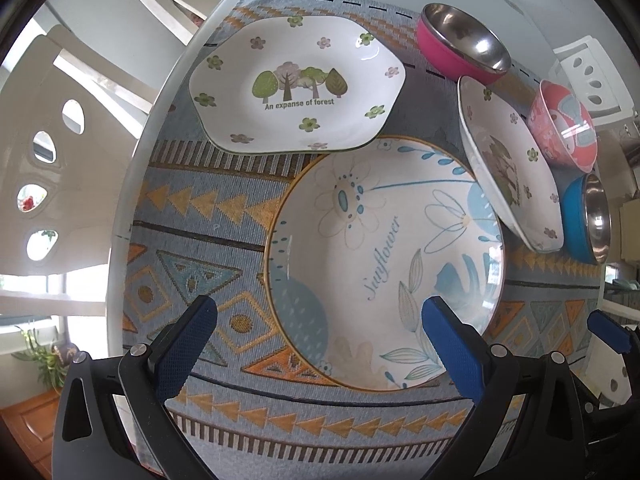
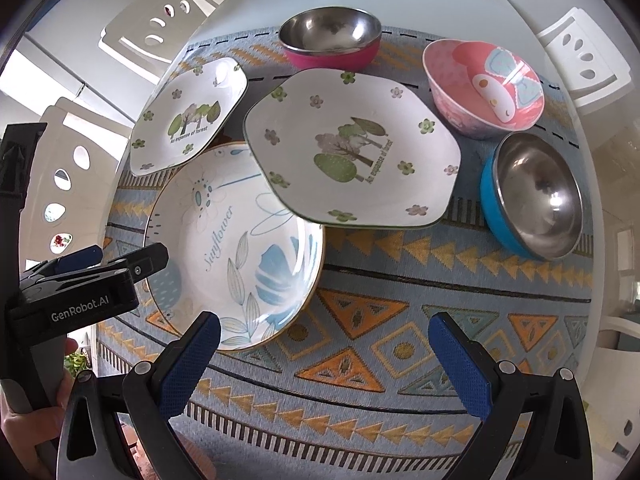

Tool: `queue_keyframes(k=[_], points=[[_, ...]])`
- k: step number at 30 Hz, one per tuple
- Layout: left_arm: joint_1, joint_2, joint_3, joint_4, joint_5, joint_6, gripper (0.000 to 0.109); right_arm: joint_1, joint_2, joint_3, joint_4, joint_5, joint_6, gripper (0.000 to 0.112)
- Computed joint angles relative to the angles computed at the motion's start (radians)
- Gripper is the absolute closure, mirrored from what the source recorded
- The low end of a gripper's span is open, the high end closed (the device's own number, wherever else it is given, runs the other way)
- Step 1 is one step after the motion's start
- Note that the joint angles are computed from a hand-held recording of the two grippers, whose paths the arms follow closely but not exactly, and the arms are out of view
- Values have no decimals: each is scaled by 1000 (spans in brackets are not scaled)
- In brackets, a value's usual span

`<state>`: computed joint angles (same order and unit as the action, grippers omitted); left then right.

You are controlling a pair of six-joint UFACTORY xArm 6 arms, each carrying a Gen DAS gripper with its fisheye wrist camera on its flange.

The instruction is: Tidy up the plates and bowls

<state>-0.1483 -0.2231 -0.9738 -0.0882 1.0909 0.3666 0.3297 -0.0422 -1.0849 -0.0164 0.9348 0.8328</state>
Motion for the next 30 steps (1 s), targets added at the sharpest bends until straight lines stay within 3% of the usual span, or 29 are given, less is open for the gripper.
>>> queue_keyframes(k=[15, 30], points=[[49, -18, 62, 14, -19, 66, 6, 66, 43, 39, 59, -49, 0, 9], [69, 19, 108, 30, -76, 74, 6, 66, 101, 57, 110, -102, -22, 9]])
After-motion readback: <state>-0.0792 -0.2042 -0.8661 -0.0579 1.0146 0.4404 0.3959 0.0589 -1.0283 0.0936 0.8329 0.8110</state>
